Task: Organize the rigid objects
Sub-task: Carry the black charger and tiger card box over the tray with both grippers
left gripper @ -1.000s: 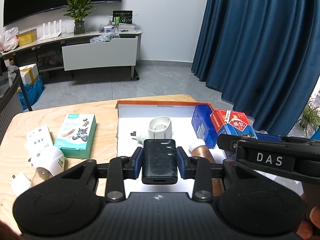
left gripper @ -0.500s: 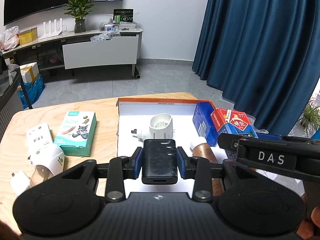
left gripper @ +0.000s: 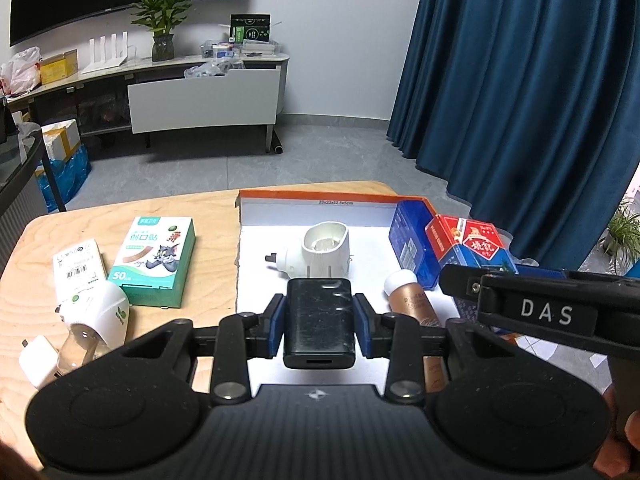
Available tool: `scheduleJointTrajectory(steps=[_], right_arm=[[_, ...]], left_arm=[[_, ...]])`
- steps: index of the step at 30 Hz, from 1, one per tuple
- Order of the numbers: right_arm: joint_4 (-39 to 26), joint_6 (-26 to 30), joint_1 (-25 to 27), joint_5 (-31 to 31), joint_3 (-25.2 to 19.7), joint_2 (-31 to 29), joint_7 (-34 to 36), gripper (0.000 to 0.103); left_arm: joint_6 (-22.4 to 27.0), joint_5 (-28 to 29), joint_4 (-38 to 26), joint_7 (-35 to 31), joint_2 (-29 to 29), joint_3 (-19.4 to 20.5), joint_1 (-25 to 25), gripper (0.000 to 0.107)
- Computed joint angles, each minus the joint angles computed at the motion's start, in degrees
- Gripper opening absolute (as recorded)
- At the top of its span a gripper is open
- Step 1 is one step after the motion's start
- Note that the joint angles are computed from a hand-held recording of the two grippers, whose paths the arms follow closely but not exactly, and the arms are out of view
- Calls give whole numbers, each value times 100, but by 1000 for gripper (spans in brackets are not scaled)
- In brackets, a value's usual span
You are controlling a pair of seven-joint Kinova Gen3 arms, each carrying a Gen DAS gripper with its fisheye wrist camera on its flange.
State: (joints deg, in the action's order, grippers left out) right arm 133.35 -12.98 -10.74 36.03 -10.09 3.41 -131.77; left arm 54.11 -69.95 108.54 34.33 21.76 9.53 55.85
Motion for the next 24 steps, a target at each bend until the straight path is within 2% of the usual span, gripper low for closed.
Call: scheduleJointTrajectory(steps=[6, 14, 24], right_arm=[[-7, 40, -31, -41, 10, -10, 27, 71], [-62, 120, 52, 213, -81, 36, -171, 71], [-70, 173, 128, -47, -124, 128, 101, 71]], left_arm=[[-33, -4, 22, 43, 5, -1, -6, 37], [-61, 14, 35, 74, 5, -10, -16, 37], [-123, 14, 100, 163, -2, -18, -37, 37]])
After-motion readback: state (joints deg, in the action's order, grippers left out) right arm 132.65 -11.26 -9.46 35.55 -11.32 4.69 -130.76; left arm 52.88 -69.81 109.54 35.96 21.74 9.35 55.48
